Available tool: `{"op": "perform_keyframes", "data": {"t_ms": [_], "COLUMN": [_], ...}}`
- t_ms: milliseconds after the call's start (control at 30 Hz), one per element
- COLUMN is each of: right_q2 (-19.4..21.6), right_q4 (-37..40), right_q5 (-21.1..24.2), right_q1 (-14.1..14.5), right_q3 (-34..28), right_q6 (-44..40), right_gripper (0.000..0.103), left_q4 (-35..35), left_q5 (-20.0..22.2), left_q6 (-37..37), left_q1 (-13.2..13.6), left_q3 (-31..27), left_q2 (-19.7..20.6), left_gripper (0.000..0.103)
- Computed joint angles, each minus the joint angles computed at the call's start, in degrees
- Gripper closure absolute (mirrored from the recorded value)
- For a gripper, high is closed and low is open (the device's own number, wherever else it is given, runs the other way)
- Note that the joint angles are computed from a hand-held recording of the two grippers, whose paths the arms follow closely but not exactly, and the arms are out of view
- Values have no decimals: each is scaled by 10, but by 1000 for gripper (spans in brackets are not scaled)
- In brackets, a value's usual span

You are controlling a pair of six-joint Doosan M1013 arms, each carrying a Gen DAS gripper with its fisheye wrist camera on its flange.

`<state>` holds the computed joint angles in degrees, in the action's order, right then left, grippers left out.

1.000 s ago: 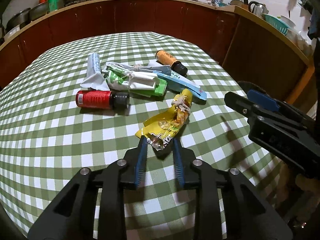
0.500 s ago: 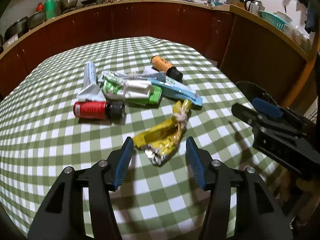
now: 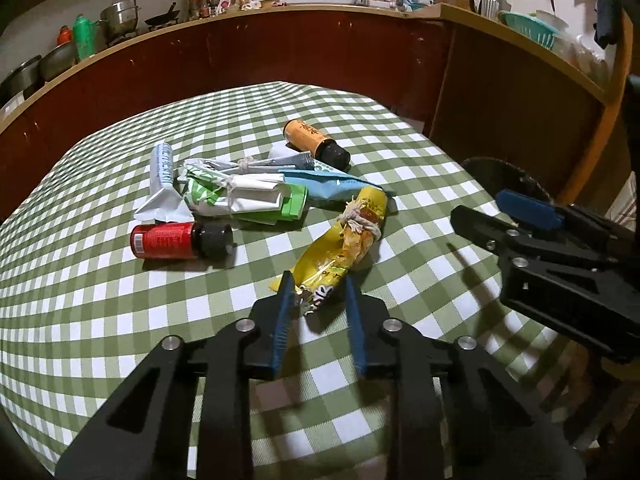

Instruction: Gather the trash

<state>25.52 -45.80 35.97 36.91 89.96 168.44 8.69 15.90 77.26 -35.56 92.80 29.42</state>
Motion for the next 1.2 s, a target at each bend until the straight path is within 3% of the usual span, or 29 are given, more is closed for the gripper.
{"op": "perform_keyframes", "data": {"t_ms": [267, 467, 600, 767, 867, 933, 1033, 1100, 1200], "right_q2": [8, 22, 34, 51, 58, 63, 69, 75, 79], "right_q4": [12, 32, 53, 88, 127, 115, 124, 134, 150], "right_q5": [-2, -3, 3, 16, 19, 29, 35, 43, 51], "right_q1": [4, 5, 4, 3, -2, -1, -1, -2, -2], "right_q3": [-18, -43, -64, -91, -104, -111, -122, -132, -138], "right_q6": [-30, -75, -114, -164, -199, -198, -215, -232, -253], "right_gripper": [45, 45, 45, 45, 47, 49, 55, 66, 74], "left_q4": [-37, 64, 182, 225, 221, 223, 171, 172, 166], "left_q5": [-16, -26, -18, 9, 18, 25, 22, 23, 18], "left_q6": [7, -120, -264, -340, -351, -358, -319, -319, -311], "left_q1": [11, 23, 34, 49, 60, 65, 76, 76, 76], "left_q3": [26, 39, 41, 35, 37, 37, 32, 30, 30], "left_q2": [-23, -36, -38, -32, -33, -32, -29, -28, -28], "left_gripper": [82, 82, 82, 82, 82, 82, 82, 82, 82]}}
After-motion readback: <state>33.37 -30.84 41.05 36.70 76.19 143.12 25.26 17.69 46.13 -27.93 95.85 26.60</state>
